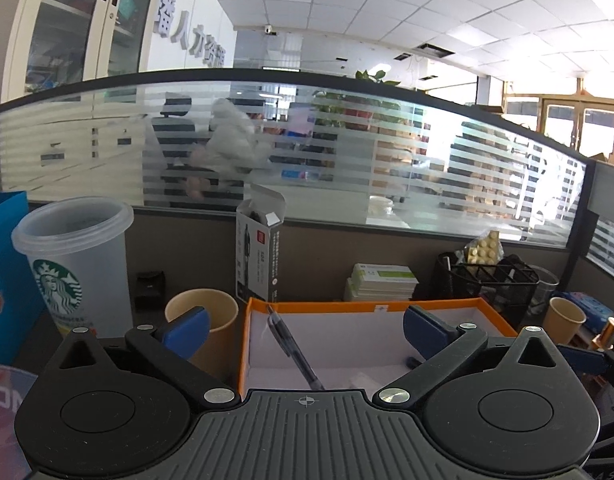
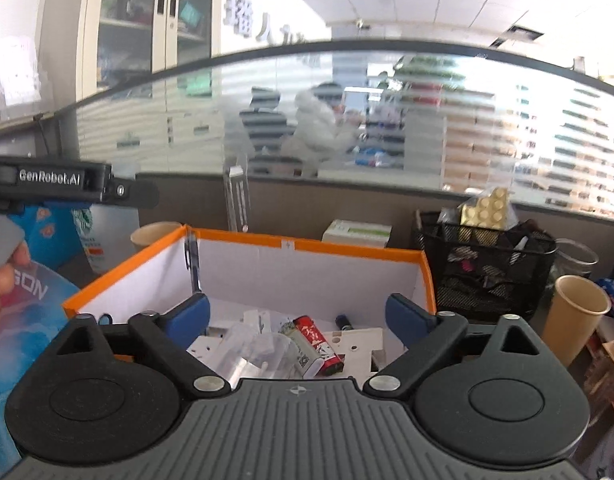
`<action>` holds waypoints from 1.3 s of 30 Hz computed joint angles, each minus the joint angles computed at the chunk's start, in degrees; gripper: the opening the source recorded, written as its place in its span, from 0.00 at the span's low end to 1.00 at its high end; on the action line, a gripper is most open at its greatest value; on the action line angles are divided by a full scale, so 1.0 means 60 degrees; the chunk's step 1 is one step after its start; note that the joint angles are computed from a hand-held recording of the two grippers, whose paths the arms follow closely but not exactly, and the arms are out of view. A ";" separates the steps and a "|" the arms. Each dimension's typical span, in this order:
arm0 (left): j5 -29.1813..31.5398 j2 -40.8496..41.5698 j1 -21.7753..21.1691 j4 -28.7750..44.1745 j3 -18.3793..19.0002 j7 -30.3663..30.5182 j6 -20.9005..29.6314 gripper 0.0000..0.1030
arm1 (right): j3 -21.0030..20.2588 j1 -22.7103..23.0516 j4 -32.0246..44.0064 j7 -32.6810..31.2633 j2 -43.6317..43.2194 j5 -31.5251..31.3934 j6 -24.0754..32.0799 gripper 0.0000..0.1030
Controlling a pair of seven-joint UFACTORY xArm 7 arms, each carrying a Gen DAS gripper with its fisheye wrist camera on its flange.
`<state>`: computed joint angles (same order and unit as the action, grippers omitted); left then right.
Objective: Organize rigid objects
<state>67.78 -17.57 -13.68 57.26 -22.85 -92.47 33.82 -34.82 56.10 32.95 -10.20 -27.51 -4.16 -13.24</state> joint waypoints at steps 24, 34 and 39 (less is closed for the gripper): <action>-0.0750 -0.1077 0.0408 -0.0456 -0.0917 0.0254 0.0206 1.00 | 0.1991 -0.2095 -0.1150 0.0579 -0.1238 -0.0211 -0.0184 1.00; -0.0936 -0.1014 0.0472 -0.0400 -0.1025 0.0450 0.0108 1.00 | 0.2036 -0.2164 -0.1181 0.0660 -0.1246 -0.0238 -0.0188 1.00; -0.0949 -0.0976 0.0474 -0.0377 -0.1044 0.0465 0.0094 1.00 | 0.2026 -0.2160 -0.1185 0.0660 -0.1240 -0.0230 -0.0201 1.00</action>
